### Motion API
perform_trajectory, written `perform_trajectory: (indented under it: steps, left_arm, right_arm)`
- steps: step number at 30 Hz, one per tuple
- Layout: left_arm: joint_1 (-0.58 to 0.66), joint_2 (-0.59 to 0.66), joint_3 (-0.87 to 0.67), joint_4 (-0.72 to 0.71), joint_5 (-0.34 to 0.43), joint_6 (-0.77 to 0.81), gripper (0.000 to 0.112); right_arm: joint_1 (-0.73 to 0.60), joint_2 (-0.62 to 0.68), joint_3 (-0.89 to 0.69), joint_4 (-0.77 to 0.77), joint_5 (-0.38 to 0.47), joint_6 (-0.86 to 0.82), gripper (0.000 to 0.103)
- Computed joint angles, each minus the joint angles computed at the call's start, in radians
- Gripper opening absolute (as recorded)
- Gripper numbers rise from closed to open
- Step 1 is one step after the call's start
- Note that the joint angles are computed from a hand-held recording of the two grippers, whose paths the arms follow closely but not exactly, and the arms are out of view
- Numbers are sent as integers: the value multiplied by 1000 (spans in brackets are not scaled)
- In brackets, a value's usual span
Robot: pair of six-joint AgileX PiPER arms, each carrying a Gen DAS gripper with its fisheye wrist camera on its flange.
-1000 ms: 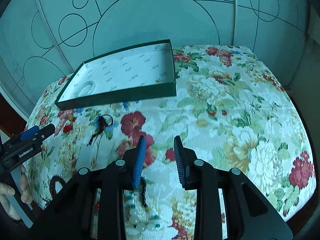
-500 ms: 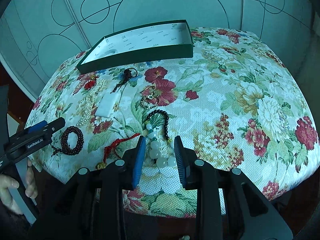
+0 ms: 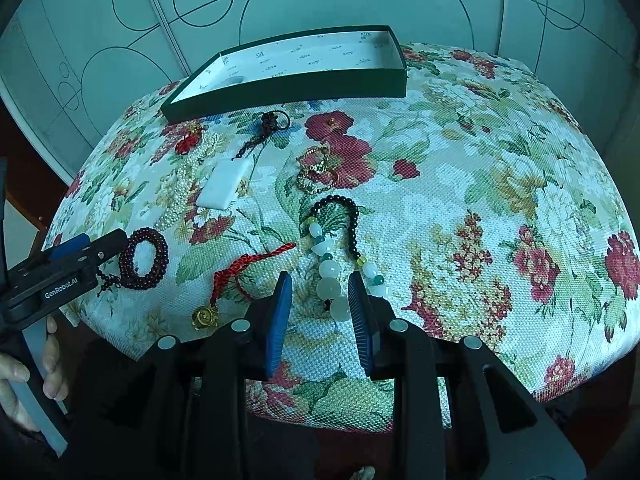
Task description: Organize jewelry
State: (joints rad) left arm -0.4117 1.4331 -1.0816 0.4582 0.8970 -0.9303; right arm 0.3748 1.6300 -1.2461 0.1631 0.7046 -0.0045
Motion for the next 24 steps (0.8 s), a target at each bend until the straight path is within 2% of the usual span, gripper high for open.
perform_trajectory:
  steps: [6,9,12,24]
  left_arm:
    - [-7,0,-1,-17,-4,7,79]
    - [-22,4,-7,-16,-3,4,79]
    - [-36,18,-16,-15,-2,5,82]
    - [-20,45,-6,-54,-47,22,83]
  right_arm:
    - [38,11,13,-96,-22,48,27]
    - [49,7,24,-162,-38,93,14]
    - [31,7,27,-129,-47,62,14]
    - [-32,33,4,-130,-72,92,14]
